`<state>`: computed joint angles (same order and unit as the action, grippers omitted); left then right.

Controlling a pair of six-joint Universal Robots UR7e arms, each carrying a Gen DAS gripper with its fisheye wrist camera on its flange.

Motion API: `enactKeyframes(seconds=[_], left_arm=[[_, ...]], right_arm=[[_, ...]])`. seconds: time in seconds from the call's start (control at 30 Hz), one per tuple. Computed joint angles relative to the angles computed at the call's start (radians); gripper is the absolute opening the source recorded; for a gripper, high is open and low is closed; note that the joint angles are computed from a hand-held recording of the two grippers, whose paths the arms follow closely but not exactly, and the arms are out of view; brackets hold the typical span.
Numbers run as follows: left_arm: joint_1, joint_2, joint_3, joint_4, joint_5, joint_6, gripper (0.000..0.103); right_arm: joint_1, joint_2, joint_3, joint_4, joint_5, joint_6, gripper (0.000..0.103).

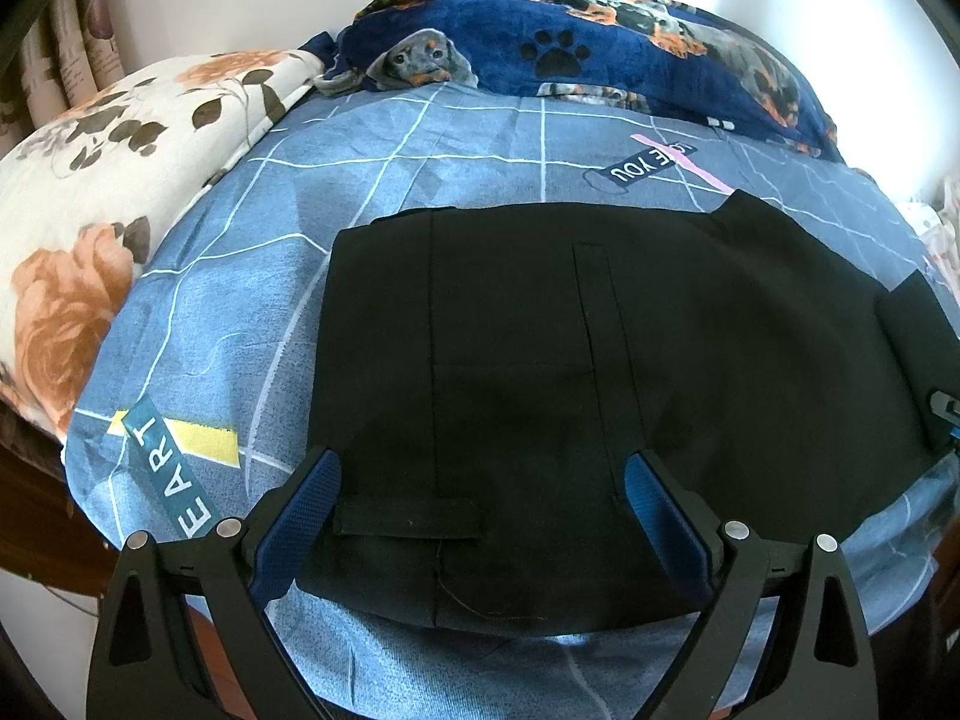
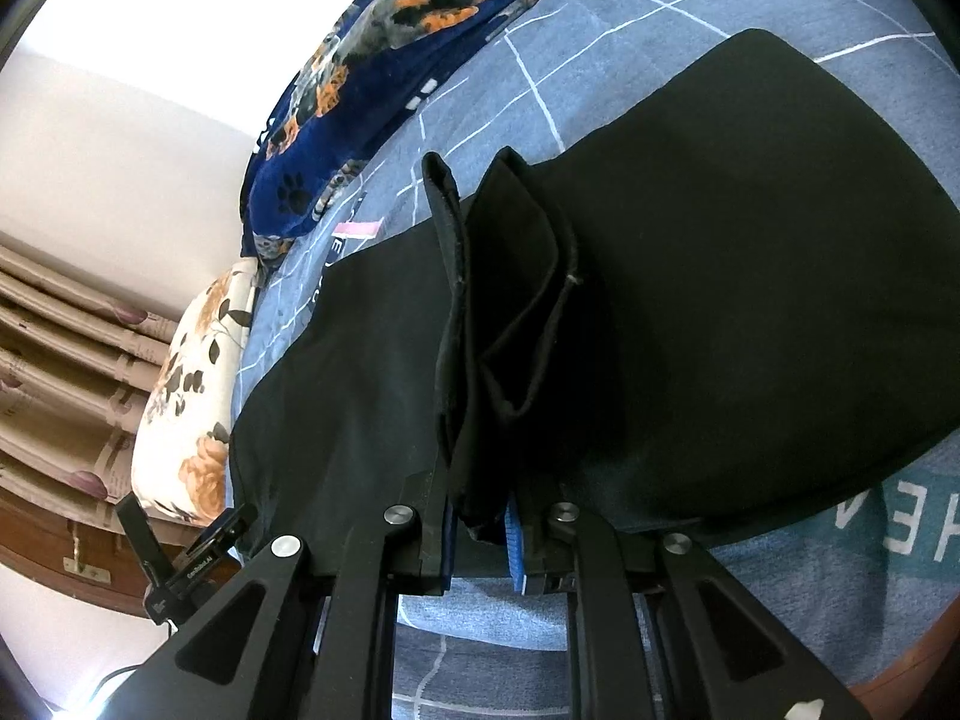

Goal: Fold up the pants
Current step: 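Hold the folded leg flat on the trousers with the right gripper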

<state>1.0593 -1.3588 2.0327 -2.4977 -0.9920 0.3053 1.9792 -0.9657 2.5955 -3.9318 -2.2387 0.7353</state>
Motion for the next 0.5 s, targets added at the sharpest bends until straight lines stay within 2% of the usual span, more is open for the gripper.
enactKeyframes(seconds=[0.2,0.5], left_arm=[[0.000,0.001,0.000,-0.001,0.000,0.000,0.096],[-0.002,0.001,0.001,-0.001,0.002,-0.002,0.096]], right_arm=[[0.005,0.005,-0.008,0.022,-0.012,0.002,0.014],[0.039,-0.021,-0.046,0.172,-0.079,0.002,0.016]])
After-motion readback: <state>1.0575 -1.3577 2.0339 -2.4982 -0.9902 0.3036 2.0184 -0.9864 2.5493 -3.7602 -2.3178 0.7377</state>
